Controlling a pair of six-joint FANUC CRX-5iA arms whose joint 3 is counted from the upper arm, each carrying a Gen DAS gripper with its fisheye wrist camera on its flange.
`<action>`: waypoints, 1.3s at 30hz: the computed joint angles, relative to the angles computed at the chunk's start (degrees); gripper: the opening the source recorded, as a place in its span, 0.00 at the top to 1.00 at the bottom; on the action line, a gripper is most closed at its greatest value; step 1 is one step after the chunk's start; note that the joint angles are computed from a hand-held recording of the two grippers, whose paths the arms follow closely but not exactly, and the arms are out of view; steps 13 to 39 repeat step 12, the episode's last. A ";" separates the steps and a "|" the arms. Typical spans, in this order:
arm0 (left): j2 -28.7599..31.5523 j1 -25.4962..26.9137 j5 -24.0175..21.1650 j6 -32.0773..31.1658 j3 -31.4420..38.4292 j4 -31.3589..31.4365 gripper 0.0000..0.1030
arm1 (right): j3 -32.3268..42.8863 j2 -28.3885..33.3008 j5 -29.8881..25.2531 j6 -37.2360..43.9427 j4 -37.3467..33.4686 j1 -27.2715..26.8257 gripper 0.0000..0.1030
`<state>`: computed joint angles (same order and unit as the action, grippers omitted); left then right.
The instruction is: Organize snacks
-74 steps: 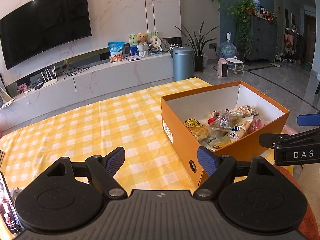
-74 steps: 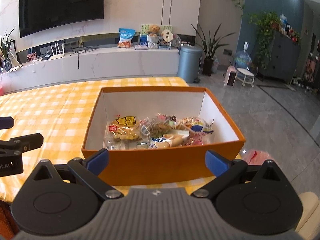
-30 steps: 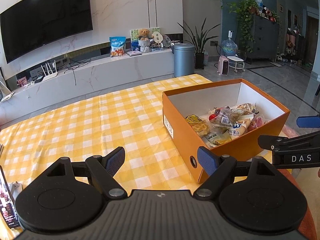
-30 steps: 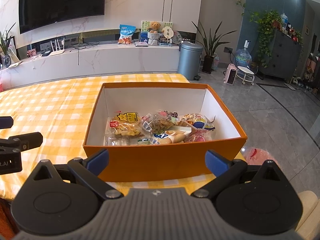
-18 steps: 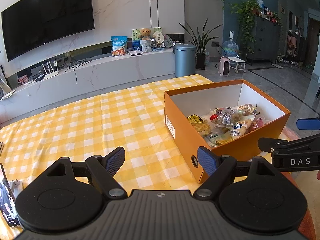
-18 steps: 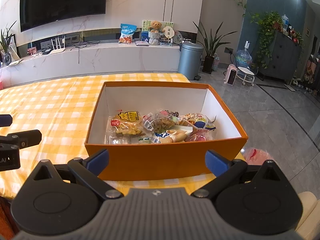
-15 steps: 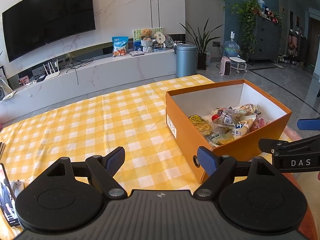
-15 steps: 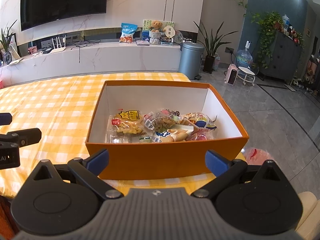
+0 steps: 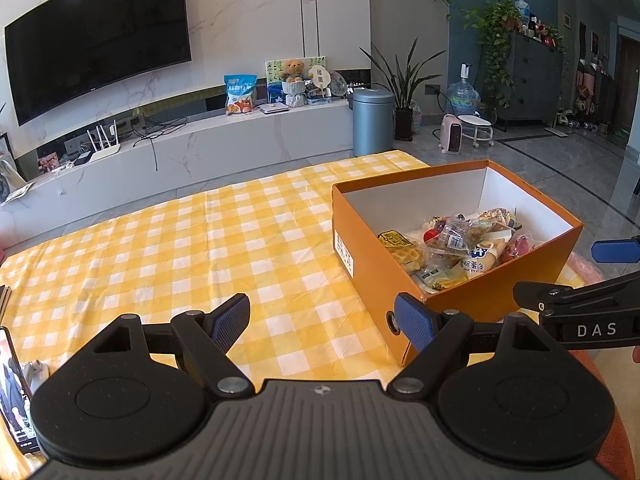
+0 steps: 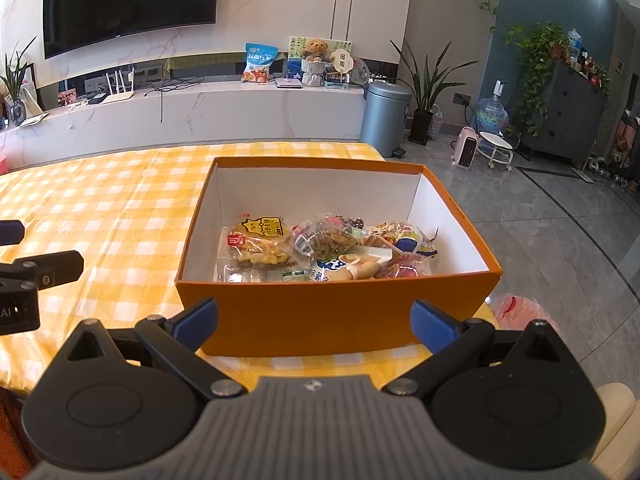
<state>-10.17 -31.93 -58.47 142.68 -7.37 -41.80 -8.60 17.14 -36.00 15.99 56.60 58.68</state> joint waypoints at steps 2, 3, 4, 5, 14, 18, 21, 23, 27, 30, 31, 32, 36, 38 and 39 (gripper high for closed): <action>-0.07 -0.02 0.15 0.09 -0.07 0.03 0.07 | 0.04 0.00 -0.01 0.11 -0.21 0.03 0.03; -0.14 -0.09 0.11 0.09 -0.06 -0.01 0.07 | 0.02 0.01 0.04 0.08 -0.29 0.05 0.03; -0.11 -0.12 0.02 0.08 -0.03 -0.05 0.07 | 0.00 -0.01 0.06 0.09 -0.39 0.07 0.03; -0.10 -0.18 -0.04 0.14 0.00 -0.10 0.07 | 0.00 -0.02 0.07 0.14 -0.51 0.09 0.03; -0.71 0.03 0.97 -0.46 -0.44 0.28 0.07 | -0.07 -0.04 0.09 0.07 -0.50 0.13 0.03; -0.71 0.03 0.97 -0.46 -0.44 0.28 0.07 | -0.07 -0.04 0.09 0.07 -0.50 0.13 0.03; -0.71 0.03 0.97 -0.46 -0.44 0.28 0.07 | -0.07 -0.04 0.09 0.07 -0.50 0.13 0.03; -0.71 0.03 0.97 -0.46 -0.44 0.28 0.07 | -0.07 -0.04 0.09 0.07 -0.50 0.13 0.03; -0.71 0.03 0.97 -0.46 -0.44 0.28 0.07 | -0.07 -0.04 0.09 0.07 -0.50 0.13 0.03; -0.71 0.03 0.97 -0.46 -0.44 0.28 0.07 | -0.07 -0.04 0.09 0.07 -0.50 0.13 0.03; -0.71 0.03 0.97 -0.46 -0.44 0.28 0.07 | -0.07 -0.04 0.09 0.07 -0.50 0.13 0.03; -0.71 0.03 0.97 -0.46 -0.44 0.28 0.07 | -0.07 -0.04 0.09 0.07 -0.50 0.13 0.03; -0.71 0.03 0.97 -0.46 -0.44 0.28 0.07 | -0.07 -0.04 0.09 0.07 -0.50 0.13 0.03; -0.71 0.03 0.97 -0.46 -0.44 0.28 0.07 | -0.07 -0.04 0.09 0.07 -0.50 0.13 0.03; -0.71 0.03 0.97 -0.46 -0.44 0.28 0.07 | -0.07 -0.04 0.09 0.07 -0.50 0.13 0.03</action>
